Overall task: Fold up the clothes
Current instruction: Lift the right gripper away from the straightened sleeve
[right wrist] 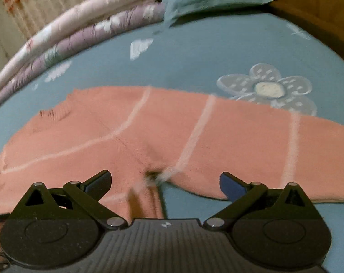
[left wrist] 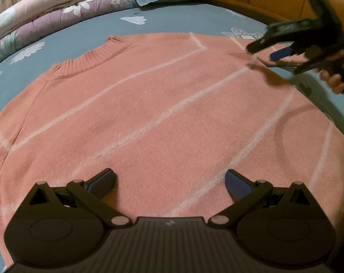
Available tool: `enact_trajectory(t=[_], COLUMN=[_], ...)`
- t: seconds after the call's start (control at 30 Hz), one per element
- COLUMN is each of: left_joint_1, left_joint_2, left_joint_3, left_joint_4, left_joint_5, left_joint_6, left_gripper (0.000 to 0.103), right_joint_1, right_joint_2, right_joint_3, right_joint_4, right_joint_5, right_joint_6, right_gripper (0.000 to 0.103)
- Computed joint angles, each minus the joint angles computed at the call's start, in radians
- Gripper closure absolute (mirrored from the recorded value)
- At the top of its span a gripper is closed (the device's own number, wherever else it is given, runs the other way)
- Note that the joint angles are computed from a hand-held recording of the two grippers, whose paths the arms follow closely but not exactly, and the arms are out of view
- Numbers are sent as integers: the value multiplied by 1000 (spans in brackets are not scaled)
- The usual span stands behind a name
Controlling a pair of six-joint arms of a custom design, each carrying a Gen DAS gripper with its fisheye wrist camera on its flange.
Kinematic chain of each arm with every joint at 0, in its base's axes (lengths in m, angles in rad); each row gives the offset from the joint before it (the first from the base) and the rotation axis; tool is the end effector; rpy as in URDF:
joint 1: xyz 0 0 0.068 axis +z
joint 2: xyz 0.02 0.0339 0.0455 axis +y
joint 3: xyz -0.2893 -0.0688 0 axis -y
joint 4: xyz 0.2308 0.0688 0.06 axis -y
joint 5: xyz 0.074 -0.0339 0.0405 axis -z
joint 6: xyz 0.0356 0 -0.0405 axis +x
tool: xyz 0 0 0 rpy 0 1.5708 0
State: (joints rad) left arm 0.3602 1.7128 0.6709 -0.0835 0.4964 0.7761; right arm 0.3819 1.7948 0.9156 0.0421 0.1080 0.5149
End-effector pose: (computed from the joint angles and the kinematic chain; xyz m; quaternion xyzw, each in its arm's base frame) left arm 0.2629 0.0809 0.1359 0.2483 0.9138 -0.0868 0.3094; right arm 0.3271 0.1272 0.1748 0.0813 0.9288 0.1099 0.3446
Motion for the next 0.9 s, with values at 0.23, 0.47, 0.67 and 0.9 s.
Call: enact_trajectory(t=[0.23,0.47,0.67,0.9], left_joint_1=[-19,-45,-93,-72], left_joint_2=[-11,-77,-180,-268], left_joint_3=[22,-3,-58,-97], left_joint_4=[-47,-69,-40,-78], left_joint_5=[-39,-117,-190,-204], left_joint_6=[-8,-42,-67,-121], left_gripper=[1,1,1,1], right_joint_1=[-132,-235,-428,-619], right_joint_2=[-52,-287,-263,-349], right_joint_3=[-132,-355,-401,-505], right_joint_4=[84,123,234,252], right_joint_5=[82,123,29,-15], right_joint_6=[84,63,-17,-25], right_gripper=[0,0,0,0])
